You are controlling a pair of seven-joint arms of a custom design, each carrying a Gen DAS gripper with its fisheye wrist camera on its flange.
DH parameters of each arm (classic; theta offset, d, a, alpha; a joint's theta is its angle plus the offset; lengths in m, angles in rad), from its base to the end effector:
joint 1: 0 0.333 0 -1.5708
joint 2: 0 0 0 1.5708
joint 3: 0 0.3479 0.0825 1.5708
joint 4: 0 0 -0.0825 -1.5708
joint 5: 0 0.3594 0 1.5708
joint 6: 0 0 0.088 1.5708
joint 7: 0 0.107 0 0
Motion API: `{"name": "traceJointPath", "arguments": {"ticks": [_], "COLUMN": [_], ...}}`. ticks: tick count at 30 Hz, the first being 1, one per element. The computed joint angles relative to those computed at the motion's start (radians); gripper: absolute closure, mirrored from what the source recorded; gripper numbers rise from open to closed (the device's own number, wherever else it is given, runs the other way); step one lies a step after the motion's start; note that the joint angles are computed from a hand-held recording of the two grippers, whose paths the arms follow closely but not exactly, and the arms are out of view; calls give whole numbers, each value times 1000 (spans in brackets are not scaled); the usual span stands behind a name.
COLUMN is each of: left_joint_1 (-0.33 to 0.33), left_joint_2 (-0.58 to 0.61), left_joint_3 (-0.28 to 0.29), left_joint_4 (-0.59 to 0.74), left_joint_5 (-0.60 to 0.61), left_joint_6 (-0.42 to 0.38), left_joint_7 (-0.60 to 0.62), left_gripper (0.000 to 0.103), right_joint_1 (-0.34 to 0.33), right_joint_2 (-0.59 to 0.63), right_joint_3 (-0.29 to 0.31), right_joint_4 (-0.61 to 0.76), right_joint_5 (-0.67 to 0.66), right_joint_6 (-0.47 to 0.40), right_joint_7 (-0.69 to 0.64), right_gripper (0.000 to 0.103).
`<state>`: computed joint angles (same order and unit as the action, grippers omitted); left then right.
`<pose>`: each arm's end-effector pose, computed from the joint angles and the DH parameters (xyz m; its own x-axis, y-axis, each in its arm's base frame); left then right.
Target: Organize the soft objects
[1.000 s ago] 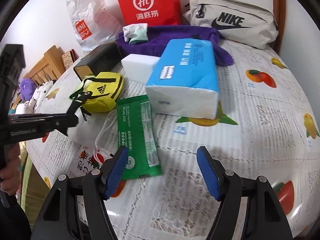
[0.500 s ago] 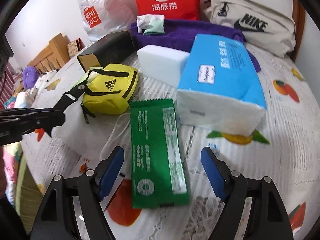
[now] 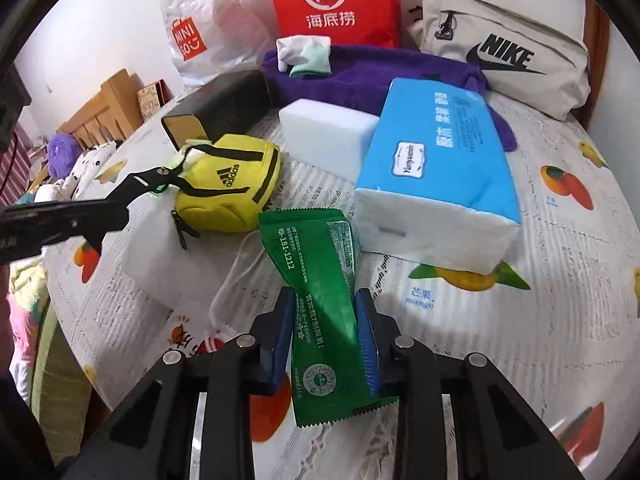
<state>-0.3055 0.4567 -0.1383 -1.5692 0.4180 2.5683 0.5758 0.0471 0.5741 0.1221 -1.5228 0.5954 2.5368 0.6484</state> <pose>0.6519 -0.2960 0.4804 0.2185 -0.9485 0.2295 -0.7980 -0.3091 -0.5174 0.7279 0.0980 0.4120 0.6178 -0.7791 -0.1067 -0.6668 -0.4471 -0.5963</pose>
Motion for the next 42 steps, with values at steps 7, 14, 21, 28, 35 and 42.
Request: {"name": "traceJointPath", "arguments": {"ticks": [7, 14, 21, 28, 35, 42], "left_joint_1": [10, 16, 20, 27, 41, 58], "left_joint_2": [-20, -27, -27, 9, 65, 143], "left_joint_3": [0, 2, 12, 21, 21, 26], "left_joint_4": [-19, -11, 17, 110, 226, 362], "left_joint_5": [-6, -6, 6, 16, -9, -53], "left_joint_6": [39, 38, 21, -30, -67, -106], "left_joint_7": [2, 8, 10, 30, 88, 148], "left_gripper": [86, 86, 86, 86, 86, 86], "right_joint_1": [-4, 2, 2, 8, 11, 21], "right_joint_2": [-58, -79, -71, -14, 62, 177], "right_joint_3": [8, 2, -1, -14, -20, -29], "right_joint_4": [-47, -39, 15, 141, 292, 511], "right_joint_5": [23, 38, 51, 12, -47, -123], "right_joint_6": [17, 20, 22, -6, -48, -117], "right_joint_7": [-31, -47, -32, 50, 141, 240], "right_gripper": [72, 72, 72, 72, 72, 72]}}
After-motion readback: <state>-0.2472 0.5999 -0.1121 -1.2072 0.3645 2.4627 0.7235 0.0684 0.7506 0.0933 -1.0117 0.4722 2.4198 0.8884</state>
